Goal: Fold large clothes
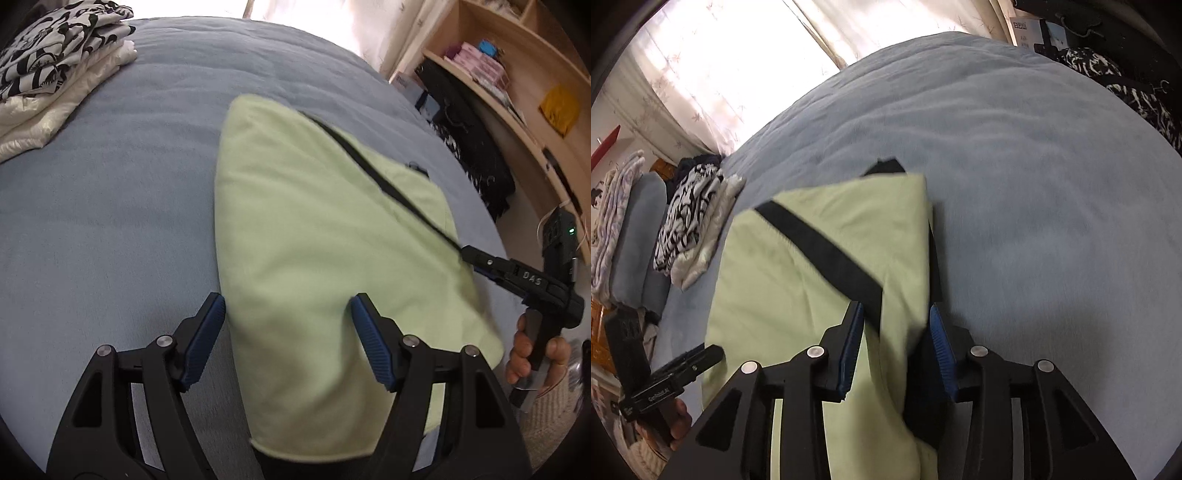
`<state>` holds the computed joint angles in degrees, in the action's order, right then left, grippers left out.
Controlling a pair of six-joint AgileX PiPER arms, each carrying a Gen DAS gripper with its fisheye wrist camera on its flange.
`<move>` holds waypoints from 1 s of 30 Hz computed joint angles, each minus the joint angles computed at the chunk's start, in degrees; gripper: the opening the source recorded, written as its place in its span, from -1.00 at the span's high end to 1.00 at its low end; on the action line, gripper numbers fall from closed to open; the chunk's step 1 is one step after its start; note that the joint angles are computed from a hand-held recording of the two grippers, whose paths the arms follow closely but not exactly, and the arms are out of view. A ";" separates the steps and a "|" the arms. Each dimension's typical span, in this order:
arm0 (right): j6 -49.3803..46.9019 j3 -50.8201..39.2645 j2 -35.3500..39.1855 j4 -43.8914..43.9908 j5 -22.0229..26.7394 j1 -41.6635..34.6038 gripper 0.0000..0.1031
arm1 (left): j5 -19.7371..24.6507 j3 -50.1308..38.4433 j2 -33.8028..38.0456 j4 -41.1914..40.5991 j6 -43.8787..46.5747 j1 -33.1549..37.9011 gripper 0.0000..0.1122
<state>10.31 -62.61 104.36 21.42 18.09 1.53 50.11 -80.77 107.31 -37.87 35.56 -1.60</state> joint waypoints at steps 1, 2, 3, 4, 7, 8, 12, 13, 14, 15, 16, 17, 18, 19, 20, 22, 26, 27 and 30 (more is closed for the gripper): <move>-1.17 -2.60 1.84 1.01 1.36 -0.83 0.26 | 0.56 -1.92 1.11 0.17 -0.49 0.17 -0.21; -2.48 -5.37 3.85 2.02 2.86 -1.80 0.26 | 1.20 -4.17 2.37 0.65 -1.42 0.18 -0.21; -1.64 -8.84 6.29 0.89 4.48 -2.51 0.26 | 1.85 -6.57 3.83 1.37 -2.18 0.29 -0.21; 1.21 -12.18 8.37 -2.07 6.01 -2.85 0.26 | 2.37 -9.23 5.47 2.32 -3.22 0.22 -0.21; 3.34 -20.50 13.92 -4.93 9.54 -3.47 0.26 | 4.14 -16.47 10.32 4.34 -5.89 -0.16 -0.21; 3.97 -23.03 15.66 -5.90 10.84 -3.55 0.26 | 4.67 -18.70 11.89 5.26 -7.04 -0.59 -0.21; 7.00 -28.05 19.56 -11.14 11.32 -3.10 0.77 | 4.43 -22.18 14.90 7.23 -9.11 -2.23 -0.21; 8.67 -27.57 19.09 -13.61 10.21 -2.79 0.94 | 3.89 -22.14 14.98 7.36 -9.17 -2.41 -0.21; 12.16 -26.38 18.45 -17.31 8.52 -2.29 0.95 | 2.85 -21.47 14.75 7.27 -8.93 -2.67 -0.21; 16.72 -25.13 17.94 -22.00 6.87 -1.50 0.96 | 1.53 -20.23 14.29 7.11 -8.33 -2.93 -0.21; 20.75 -24.70 18.25 -25.70 6.08 -0.75 0.96 | -0.05 -19.24 13.97 7.46 -7.79 -3.36 -0.21; 22.48 -25.52 19.30 -27.15 7.01 -0.61 0.96 | -1.80 -18.26 13.79 8.21 -7.77 -3.91 -0.24; 21.92 -26.15 20.30 -26.75 7.91 -0.70 0.96 | -2.67 -17.85 13.93 9.02 -8.22 -4.27 -0.26; 21.71 -27.82 21.95 -27.08 9.47 -0.60 0.96 | -3.15 -17.35 14.04 10.08 -9.22 -4.72 -0.27; 21.33 -28.42 22.72 -26.58 10.11 -0.64 0.96 | -2.87 -17.56 14.41 10.12 -9.69 -4.84 -0.29; 22.35 -28.88 22.17 -27.52 11.44 -0.35 0.95 | -1.63 -18.77 15.26 9.41 -9.65 -4.39 -0.30; 30.81 -26.90 16.85 -36.85 16.08 2.12 0.44 | -2.84 -16.26 12.09 11.89 -9.48 -4.40 -0.26; 35.17 -24.86 14.71 -41.19 16.29 3.21 0.23 | -4.98 -13.58 9.54 12.87 -9.02 -4.64 -0.25; 40.07 -16.86 7.49 -44.92 13.07 5.41 0.22 | -8.72 -5.59 2.03 10.13 -4.41 -3.74 -0.13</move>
<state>50.38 -79.46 111.86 -23.50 31.16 6.94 41.39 -86.36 109.34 -27.74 31.15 -5.34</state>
